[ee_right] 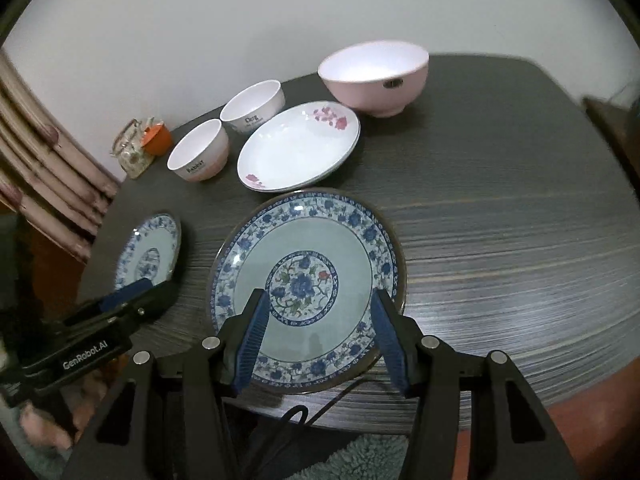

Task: Organize plates and bowls

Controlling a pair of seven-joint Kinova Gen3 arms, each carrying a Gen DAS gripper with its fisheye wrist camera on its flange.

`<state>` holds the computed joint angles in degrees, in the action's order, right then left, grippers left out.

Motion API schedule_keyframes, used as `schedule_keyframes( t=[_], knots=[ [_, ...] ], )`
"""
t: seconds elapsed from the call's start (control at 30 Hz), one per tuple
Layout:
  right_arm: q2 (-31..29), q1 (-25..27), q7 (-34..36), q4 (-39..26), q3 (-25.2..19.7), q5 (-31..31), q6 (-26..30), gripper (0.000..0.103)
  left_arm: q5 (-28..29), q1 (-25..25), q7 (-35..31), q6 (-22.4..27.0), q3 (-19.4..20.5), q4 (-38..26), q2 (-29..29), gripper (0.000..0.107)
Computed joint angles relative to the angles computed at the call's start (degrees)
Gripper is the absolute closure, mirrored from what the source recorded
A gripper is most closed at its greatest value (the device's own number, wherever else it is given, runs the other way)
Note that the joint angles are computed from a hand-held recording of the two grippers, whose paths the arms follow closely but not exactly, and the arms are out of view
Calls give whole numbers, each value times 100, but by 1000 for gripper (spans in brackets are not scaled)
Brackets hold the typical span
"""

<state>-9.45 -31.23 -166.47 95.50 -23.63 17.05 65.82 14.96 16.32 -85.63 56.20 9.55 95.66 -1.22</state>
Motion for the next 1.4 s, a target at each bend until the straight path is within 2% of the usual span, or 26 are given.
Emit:
schedule_keyframes(
  t=[0.13, 0.23, 0.33, 0.37, 0.43, 0.53, 0.77, 0.83, 1.03, 1.13, 1.2, 1.27, 1.4],
  knots=[
    [-288, 182, 866, 384, 445, -723, -515, 53, 579, -155, -536, 45, -140, 1, 151, 56],
    [-523, -23, 1529, 845, 1172, -1422, -1072, 54, 979, -308, -884, 141, -205, -10, 313, 56],
    [-683, -326, 2200, 1317, 1950, -2093, -1551, 64, 1418, -484, -1118, 258, -251, 19, 500, 56],
    [-683, -336, 2433, 1438, 2123, -2306, -1624, 69, 1456, -509, -1118, 260, -234, 20, 539, 56],
    [-643, -141, 2854, 1599, 2266, -2770, -1678, 72, 1475, -534, -1118, 286, -203, -5, 648, 56],
    [-634, 463, 3482, 1816, 2164, -3426, -1754, 72, 1502, -575, -1048, 334, -181, -50, 779, 56],
    [-540, 799, 4333, 2110, 2379, -4231, -1986, 72, 1482, -674, -820, 512, -169, -180, 1022, 58],
    [-529, 849, 4674, 2220, 2458, -4551, -2104, 75, 1435, -670, -672, 580, -161, -248, 1103, 58],
    [-385, 1156, 5293, 2244, 2427, -5027, -2137, 76, 1384, -650, -612, 610, -98, -374, 1242, 58],
    [-314, 1290, 5561, 2246, 2385, -5244, -2144, 76, 1542, -743, -722, 651, -89, -355, 1285, 59],
    [-286, 1363, 5696, 2253, 2356, -5355, -2149, 76, 1530, -742, -801, 625, -78, -347, 1278, 63],
    [-280, 1424, 5832, 2290, 2367, -5494, -2152, 79, 1517, -735, -831, 635, -73, -354, 1308, 71],
    [-260, 1539, 5987, 2318, 2350, -5624, -2110, 85, 1567, -760, -842, 708, -70, -363, 1388, 73]
  ],
)
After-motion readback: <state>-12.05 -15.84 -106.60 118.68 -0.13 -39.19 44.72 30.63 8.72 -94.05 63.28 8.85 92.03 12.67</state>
